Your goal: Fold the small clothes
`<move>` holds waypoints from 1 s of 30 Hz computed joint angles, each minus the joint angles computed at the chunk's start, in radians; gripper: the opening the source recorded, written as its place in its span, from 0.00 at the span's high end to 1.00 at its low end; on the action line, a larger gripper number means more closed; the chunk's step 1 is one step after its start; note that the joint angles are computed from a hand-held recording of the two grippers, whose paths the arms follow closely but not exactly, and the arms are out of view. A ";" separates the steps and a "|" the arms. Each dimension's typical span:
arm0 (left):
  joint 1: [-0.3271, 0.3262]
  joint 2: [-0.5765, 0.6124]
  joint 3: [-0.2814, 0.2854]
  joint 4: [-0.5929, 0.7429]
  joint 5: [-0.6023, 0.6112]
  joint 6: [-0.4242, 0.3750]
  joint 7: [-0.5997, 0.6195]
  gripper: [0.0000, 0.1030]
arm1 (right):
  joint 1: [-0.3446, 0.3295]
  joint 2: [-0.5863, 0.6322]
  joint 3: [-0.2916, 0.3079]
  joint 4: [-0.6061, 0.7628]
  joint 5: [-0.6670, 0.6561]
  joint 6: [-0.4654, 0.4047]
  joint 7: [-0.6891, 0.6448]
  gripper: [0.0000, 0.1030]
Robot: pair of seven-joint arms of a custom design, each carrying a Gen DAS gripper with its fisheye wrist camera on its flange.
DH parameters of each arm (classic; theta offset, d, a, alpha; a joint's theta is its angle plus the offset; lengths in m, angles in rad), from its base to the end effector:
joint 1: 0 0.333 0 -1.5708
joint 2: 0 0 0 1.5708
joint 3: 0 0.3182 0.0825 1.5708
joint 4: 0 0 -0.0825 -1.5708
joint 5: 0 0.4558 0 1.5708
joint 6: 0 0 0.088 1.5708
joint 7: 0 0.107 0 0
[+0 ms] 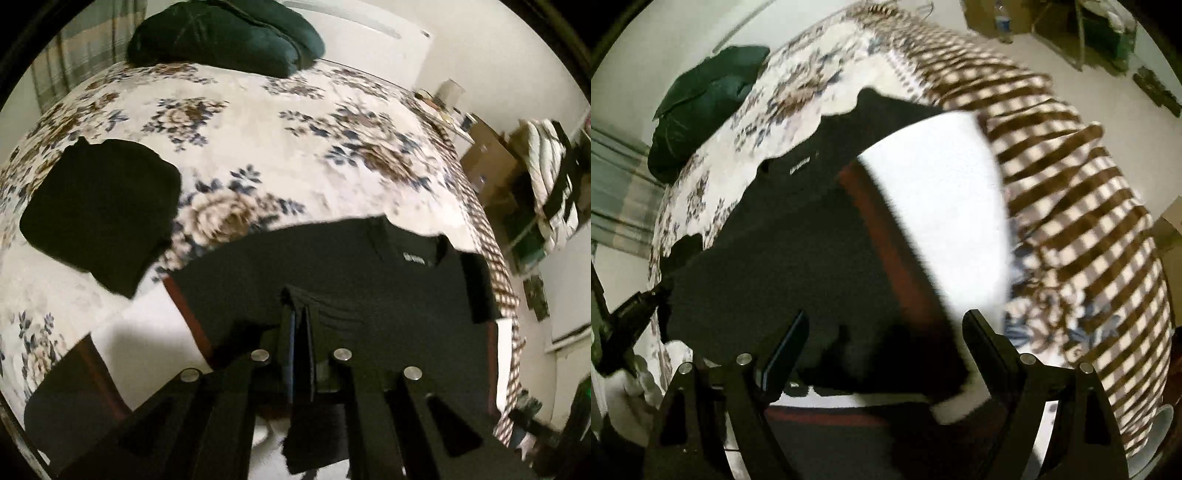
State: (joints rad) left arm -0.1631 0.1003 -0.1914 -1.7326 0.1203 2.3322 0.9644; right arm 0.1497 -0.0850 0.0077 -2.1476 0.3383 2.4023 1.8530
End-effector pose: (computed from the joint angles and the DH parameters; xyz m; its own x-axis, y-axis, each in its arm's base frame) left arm 0.6623 -0.2378 0.5524 0.1468 -0.9703 0.1922 -0.8669 -0.2198 -0.4473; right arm 0.6068 0.0987 0.4433 -0.2712 -0.8915 -0.3629 -0.9106 0.3598 -0.2034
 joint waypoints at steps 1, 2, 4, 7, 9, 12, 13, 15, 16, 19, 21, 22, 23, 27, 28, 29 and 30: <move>0.001 0.005 0.003 0.005 0.003 0.005 -0.011 0.97 | -0.002 -0.007 0.004 -0.005 -0.042 -0.014 0.017 0.15; 0.003 0.014 0.004 0.018 0.002 0.005 -0.014 0.97 | -0.003 -0.009 0.007 -0.005 -0.075 -0.034 0.027 0.15; 0.003 0.024 0.004 0.035 0.002 0.016 -0.021 0.97 | -0.001 -0.017 0.017 -0.011 -0.153 -0.082 0.040 0.15; -0.001 0.029 -0.001 0.054 0.000 0.043 -0.016 0.97 | 0.019 -0.002 0.045 -0.004 -0.296 -0.146 0.025 0.15; -0.007 0.030 -0.005 0.068 0.006 0.061 -0.020 0.97 | 0.034 0.018 0.059 -0.014 -0.394 -0.121 0.043 0.16; -0.013 0.032 -0.008 0.093 0.007 0.081 -0.018 0.97 | 0.043 0.052 0.062 -0.012 -0.617 -0.136 0.205 0.32; -0.013 0.036 -0.008 0.102 0.004 0.080 -0.012 0.97 | 0.037 0.045 0.049 -0.023 -0.632 -0.144 0.263 0.32; -0.016 0.043 -0.004 0.114 0.023 0.071 -0.017 1.00 | 0.001 -0.010 0.009 -0.091 -0.575 -0.113 0.367 0.26; -0.020 0.045 0.001 0.115 0.055 0.063 -0.032 1.00 | -0.013 -0.027 -0.003 -0.115 -0.533 -0.100 0.374 0.25; -0.004 0.057 0.007 0.102 0.032 0.034 -0.027 1.00 | -0.051 -0.053 -0.021 -0.167 -0.443 -0.083 0.392 0.23; 0.003 0.053 0.008 0.076 0.020 0.007 -0.027 1.00 | -0.064 -0.045 -0.048 -0.183 -0.284 -0.070 0.320 0.16; 0.004 0.046 0.007 0.059 0.016 -0.003 -0.020 1.00 | -0.069 -0.045 -0.054 -0.190 -0.225 -0.065 0.286 0.15; 0.007 0.044 0.002 0.052 -0.006 -0.027 0.003 0.99 | -0.075 -0.048 -0.056 -0.192 -0.192 -0.068 0.258 0.14; -0.004 0.011 -0.007 0.005 -0.009 -0.128 0.009 0.99 | -0.087 -0.108 -0.033 -0.171 -0.229 -0.163 0.176 0.14; -0.011 -0.009 -0.010 -0.020 0.005 -0.151 0.015 0.99 | -0.084 -0.133 -0.020 -0.170 -0.264 -0.169 0.150 0.14; -0.016 -0.028 -0.013 -0.044 0.019 -0.167 0.018 0.98 | -0.073 -0.170 0.004 -0.171 -0.325 -0.163 0.101 0.14; -0.027 -0.047 -0.016 -0.067 0.053 -0.204 0.000 0.97 | -0.053 -0.190 0.025 -0.167 -0.364 -0.154 0.030 0.14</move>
State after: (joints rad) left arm -0.1896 0.0530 -0.2077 -1.8000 0.1736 2.1285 0.9649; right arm 0.0968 -0.2750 0.0330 -2.3148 -0.0252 2.2487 1.8828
